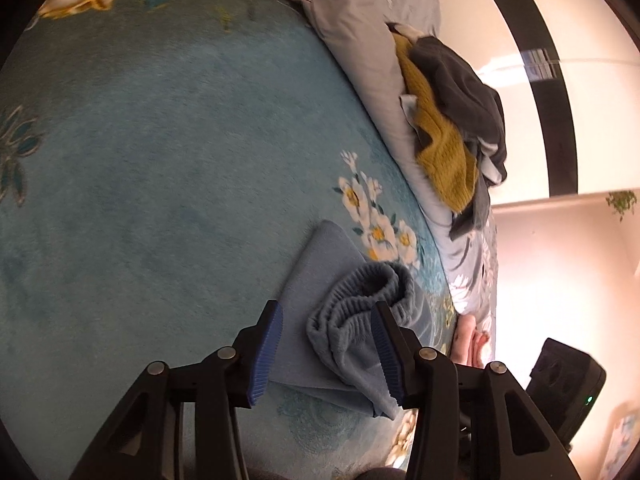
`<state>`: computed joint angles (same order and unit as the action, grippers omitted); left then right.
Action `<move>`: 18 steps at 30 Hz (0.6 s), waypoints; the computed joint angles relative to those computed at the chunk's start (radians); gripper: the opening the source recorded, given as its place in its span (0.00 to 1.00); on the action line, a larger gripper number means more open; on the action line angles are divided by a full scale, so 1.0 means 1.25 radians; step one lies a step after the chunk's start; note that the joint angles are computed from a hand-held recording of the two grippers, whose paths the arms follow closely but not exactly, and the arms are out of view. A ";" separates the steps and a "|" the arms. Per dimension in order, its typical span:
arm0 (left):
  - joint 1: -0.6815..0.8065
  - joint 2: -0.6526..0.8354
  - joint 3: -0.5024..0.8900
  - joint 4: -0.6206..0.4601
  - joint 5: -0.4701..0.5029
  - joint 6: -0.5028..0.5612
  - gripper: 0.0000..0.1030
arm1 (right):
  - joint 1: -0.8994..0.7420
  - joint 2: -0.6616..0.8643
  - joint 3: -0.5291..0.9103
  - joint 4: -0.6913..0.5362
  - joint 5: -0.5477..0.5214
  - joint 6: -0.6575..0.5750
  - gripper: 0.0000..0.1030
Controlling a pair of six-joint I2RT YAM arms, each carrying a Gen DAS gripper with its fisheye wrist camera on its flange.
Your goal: Fold clothes
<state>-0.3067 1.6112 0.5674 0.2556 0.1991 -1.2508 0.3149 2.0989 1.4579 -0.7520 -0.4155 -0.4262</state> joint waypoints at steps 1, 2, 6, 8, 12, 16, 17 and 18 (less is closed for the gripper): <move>-0.009 0.016 0.024 -0.009 0.003 0.027 0.48 | -0.019 -0.002 -0.001 0.004 0.004 0.009 0.34; -0.017 0.033 0.049 -0.020 0.006 0.057 0.48 | -0.038 0.003 0.006 0.002 0.005 0.020 0.34; -0.042 0.109 0.175 -0.082 0.029 0.192 0.48 | -0.121 0.027 0.040 -0.015 0.001 0.049 0.34; -0.050 0.155 0.239 -0.125 0.029 0.259 0.48 | -0.154 0.035 0.057 -0.027 0.004 0.049 0.34; -0.052 0.237 0.329 -0.186 0.040 0.337 0.51 | -0.204 0.048 0.083 -0.051 0.005 0.037 0.34; -0.052 0.248 0.357 -0.225 0.009 0.410 0.56 | -0.231 0.062 0.092 -0.060 0.000 0.027 0.34; -0.053 0.244 0.366 -0.246 -0.013 0.429 0.57 | -0.235 0.066 0.093 -0.060 0.000 0.026 0.34; -0.051 0.241 0.368 -0.243 -0.009 0.443 0.59 | -0.238 0.069 0.094 -0.060 -0.002 0.025 0.34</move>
<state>-0.3704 1.9130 1.0270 -0.0480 0.1877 -0.6974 0.0176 2.1848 1.5749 -0.8276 -0.4174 -0.3954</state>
